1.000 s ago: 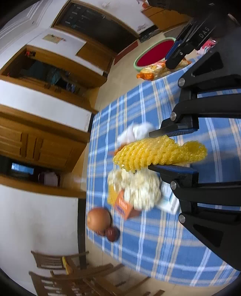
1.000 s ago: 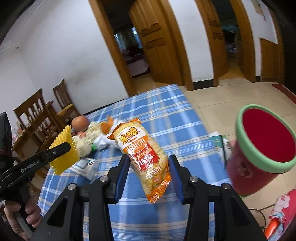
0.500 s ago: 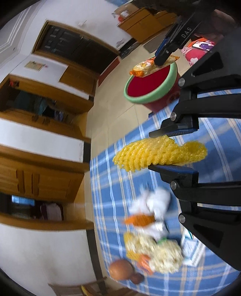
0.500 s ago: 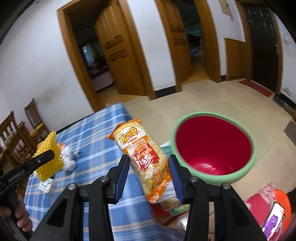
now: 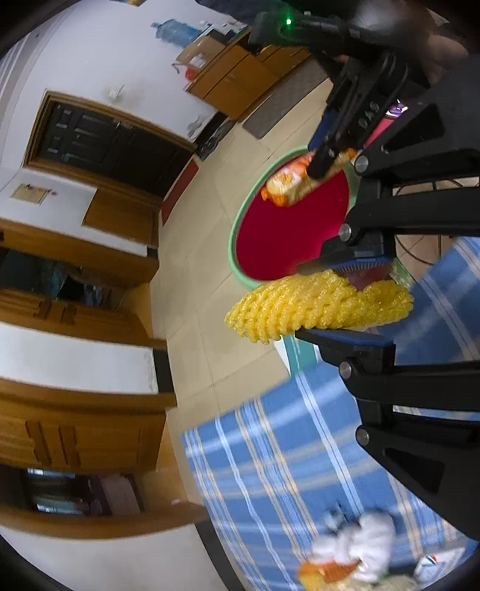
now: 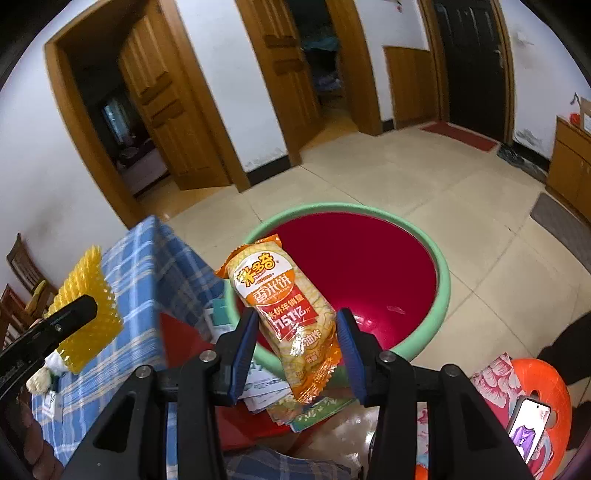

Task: Collect trash
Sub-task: 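Carry the foam net and snack bag over the red bin with both tools, then open both tools to drop the foam net and snack bag into the bin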

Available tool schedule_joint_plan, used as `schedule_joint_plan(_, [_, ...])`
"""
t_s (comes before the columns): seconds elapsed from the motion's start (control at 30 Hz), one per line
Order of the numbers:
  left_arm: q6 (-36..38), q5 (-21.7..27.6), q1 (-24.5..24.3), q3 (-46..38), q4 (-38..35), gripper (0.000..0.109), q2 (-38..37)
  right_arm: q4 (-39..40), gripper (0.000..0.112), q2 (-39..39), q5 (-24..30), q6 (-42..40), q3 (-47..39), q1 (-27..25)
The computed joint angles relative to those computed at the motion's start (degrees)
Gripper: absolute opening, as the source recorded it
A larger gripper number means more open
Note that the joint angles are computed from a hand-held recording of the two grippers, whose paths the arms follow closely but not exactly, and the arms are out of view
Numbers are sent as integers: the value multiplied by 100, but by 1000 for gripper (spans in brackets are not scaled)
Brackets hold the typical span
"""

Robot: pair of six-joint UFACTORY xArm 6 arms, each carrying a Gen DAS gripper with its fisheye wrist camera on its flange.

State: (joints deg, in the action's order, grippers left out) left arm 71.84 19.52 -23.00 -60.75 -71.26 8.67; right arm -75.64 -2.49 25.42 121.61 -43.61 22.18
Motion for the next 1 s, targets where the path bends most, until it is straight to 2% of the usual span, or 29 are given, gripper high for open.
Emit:
schedule_joint_plan(0.23, [-520,93,-392,-537,512,27,570,44,47,118,-223,84,136,-437])
schedule_joint_plan(0.5, [-979,264,-610,-1128,1049,28,1176,-74,50,188,-361,401,217,-744])
schedule_joint_plan(0.67, [-1059,192,-687,-1179,1193,55,1248,-282,50,66,-393,712,341,-822])
schedule_joint_plan(0.77, [-1065,46,-726,-1155,1206,63,1245,-423,52,-49,-357,912,424,-838])
schedule_joint_plan(1.0, [-1073,60,-648,-1067,1104,64,1127,-499,54,-272,-166,1062,519,-721])
